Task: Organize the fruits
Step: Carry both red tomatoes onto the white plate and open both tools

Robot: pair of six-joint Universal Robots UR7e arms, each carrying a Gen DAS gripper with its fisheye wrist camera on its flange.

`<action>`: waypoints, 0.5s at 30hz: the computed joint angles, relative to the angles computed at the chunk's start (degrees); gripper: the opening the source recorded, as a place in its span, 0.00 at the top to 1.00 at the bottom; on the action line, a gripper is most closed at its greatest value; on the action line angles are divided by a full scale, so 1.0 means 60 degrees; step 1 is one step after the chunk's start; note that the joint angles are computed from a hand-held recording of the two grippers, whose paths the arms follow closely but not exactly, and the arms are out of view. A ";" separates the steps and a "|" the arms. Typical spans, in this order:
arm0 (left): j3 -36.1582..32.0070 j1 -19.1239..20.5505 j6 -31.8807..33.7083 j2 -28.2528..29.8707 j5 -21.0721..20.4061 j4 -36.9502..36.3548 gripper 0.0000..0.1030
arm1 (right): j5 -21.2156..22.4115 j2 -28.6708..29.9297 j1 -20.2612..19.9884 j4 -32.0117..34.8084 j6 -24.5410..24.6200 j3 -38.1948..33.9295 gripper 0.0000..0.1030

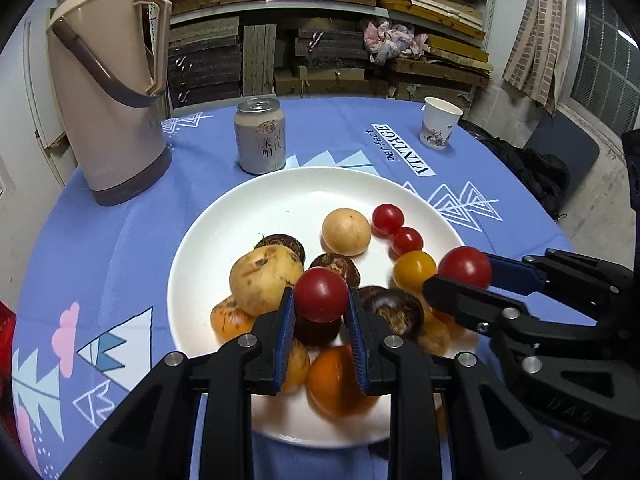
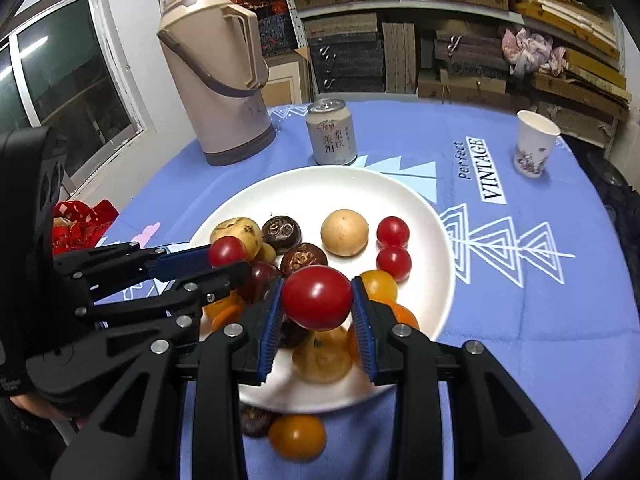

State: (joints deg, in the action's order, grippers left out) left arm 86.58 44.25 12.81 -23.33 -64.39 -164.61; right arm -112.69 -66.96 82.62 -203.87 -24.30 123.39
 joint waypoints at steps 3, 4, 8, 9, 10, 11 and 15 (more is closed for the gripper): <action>-0.0289 0.0043 0.0023 0.0177 0.0067 0.0064 0.75 | 0.0047 0.0139 -0.0077 0.0168 0.0043 -0.0285 0.68; -0.0360 0.0059 0.0016 0.0215 0.0089 0.0105 0.75 | 0.0095 0.0170 -0.0111 0.0237 0.0076 -0.0372 0.68; -0.0637 0.0110 -0.0112 0.0382 0.0194 0.0350 0.75 | 0.0176 0.0282 -0.0265 0.0372 0.0274 -0.0604 0.67; -0.0653 0.0115 -0.0149 0.0388 0.0207 0.0391 0.75 | 0.0214 0.0282 -0.0300 0.0437 0.0335 -0.0632 0.67; -0.0666 0.0127 -0.0201 0.0395 0.0230 0.0407 0.74 | 0.0225 0.0298 -0.0329 0.0454 0.0376 -0.0661 0.66; -0.0668 0.0128 -0.0240 0.0396 0.0268 0.0428 0.74 | 0.0227 0.0305 -0.0349 0.0396 0.0381 -0.0642 0.61; -0.0538 0.0111 -0.0389 0.0275 0.0491 0.0443 0.66 | 0.0294 0.0180 -0.0414 0.0420 0.0587 -0.0519 0.46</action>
State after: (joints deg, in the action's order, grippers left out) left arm 83.36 44.91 10.47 -21.68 -61.44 -161.96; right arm -110.93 -65.88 80.14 -201.35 -20.78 120.28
